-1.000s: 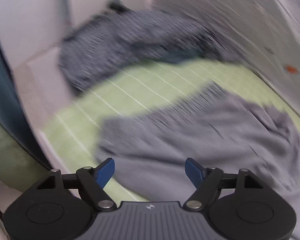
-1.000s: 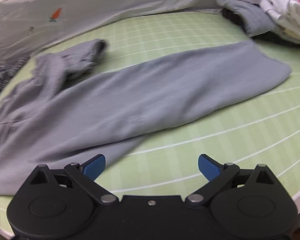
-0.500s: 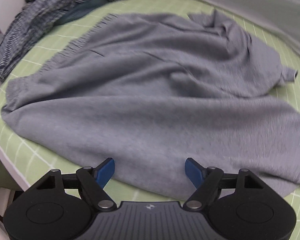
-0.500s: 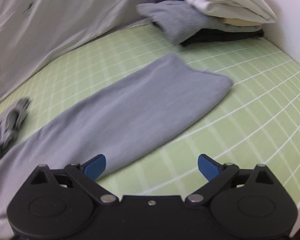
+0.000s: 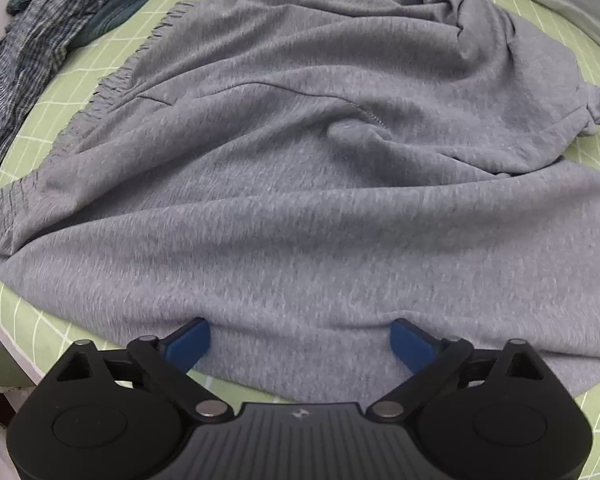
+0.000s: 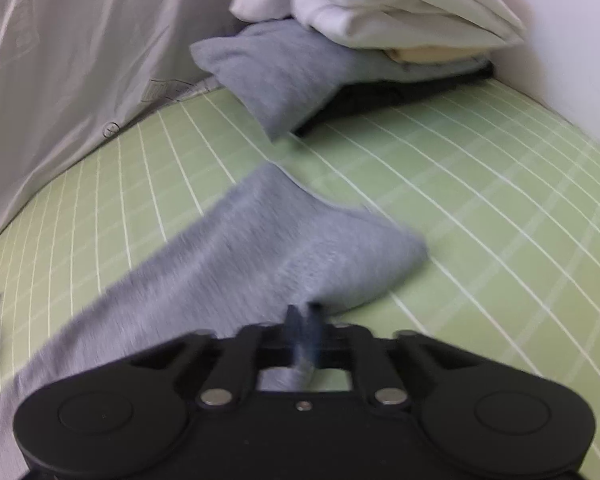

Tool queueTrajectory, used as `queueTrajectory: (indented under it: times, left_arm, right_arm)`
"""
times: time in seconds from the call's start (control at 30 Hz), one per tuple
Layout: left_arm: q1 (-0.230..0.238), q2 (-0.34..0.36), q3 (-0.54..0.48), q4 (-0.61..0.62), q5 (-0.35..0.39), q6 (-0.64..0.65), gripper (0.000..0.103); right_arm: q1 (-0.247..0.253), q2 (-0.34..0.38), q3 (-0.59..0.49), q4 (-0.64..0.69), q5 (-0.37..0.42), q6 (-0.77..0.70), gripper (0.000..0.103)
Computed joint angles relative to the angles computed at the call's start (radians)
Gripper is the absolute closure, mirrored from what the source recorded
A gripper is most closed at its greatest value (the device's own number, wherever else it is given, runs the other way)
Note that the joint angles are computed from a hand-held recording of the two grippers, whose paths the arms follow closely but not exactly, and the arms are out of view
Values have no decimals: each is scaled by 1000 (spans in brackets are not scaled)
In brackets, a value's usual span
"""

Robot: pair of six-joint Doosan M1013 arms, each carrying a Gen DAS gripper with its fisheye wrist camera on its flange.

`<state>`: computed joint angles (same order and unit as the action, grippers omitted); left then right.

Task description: Fold clothes

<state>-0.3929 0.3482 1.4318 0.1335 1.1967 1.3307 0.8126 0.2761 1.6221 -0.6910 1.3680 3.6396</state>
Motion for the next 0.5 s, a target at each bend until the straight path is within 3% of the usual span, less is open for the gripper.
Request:
queueTrajectory:
  times: [0.27,0.33,0.4,0.5]
  left_arm:
    - [6,34,-48,-9,65,59,0]
    - [12,39,-54,-24,75,59,0]
    - [17,40,-55,-35,80,55,0]
    - [21,37,-51,-42,79,41,0]
  right_arm:
    - [-71,134,-206,-130,31,-489,99]
    - [-83,178,-269,-128,-19,-652,99]
    - [-98,196,-292,-78,-119,-737,98]
    - [-107,194,-289,-10,-210,-703,92]
